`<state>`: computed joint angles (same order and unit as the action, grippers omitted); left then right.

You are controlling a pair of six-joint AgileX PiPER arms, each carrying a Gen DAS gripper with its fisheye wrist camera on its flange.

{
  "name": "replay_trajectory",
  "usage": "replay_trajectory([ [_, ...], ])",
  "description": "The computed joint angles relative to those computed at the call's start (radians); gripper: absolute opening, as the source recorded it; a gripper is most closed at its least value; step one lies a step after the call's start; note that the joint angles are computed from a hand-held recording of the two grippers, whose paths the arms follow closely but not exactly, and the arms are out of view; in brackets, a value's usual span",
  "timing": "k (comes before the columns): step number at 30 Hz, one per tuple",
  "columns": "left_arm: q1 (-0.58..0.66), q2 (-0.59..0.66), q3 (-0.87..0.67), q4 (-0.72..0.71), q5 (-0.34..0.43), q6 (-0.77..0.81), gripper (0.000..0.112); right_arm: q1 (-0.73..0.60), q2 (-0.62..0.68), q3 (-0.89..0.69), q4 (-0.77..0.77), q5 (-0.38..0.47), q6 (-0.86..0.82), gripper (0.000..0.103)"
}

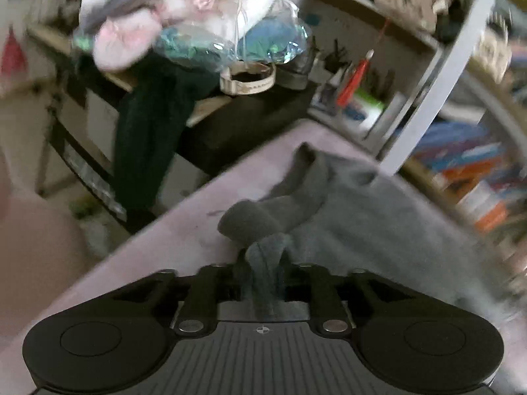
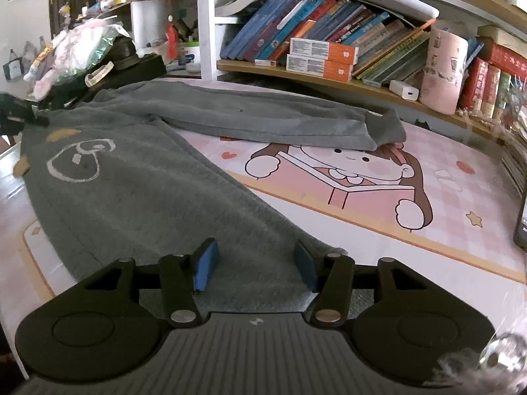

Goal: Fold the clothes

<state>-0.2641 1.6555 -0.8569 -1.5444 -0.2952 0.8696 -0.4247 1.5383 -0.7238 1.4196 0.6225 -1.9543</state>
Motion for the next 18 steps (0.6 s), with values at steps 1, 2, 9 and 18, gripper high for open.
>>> replay_trajectory([
  [1, -0.033, 0.003, -0.007, -0.06, -0.07, 0.06, 0.032, -0.009, -0.012, 0.005, -0.005, 0.005, -0.003, 0.05],
  [2, -0.057, -0.017, 0.0, -0.082, -0.116, 0.08, 0.037, -0.019, -0.024, 0.01, -0.01, 0.01, -0.006, 0.05],
  [9, -0.288, -0.145, 0.096, 0.033, -0.407, -0.015, 0.037, -0.189, -0.083, 0.009, -0.104, 0.169, 0.098, 0.043],
  [18, -0.262, 0.0, 0.016, 0.041, -0.161, -0.009, 0.037, -0.17, -0.083, 0.043, -0.145, 0.074, 0.137, 0.036],
])
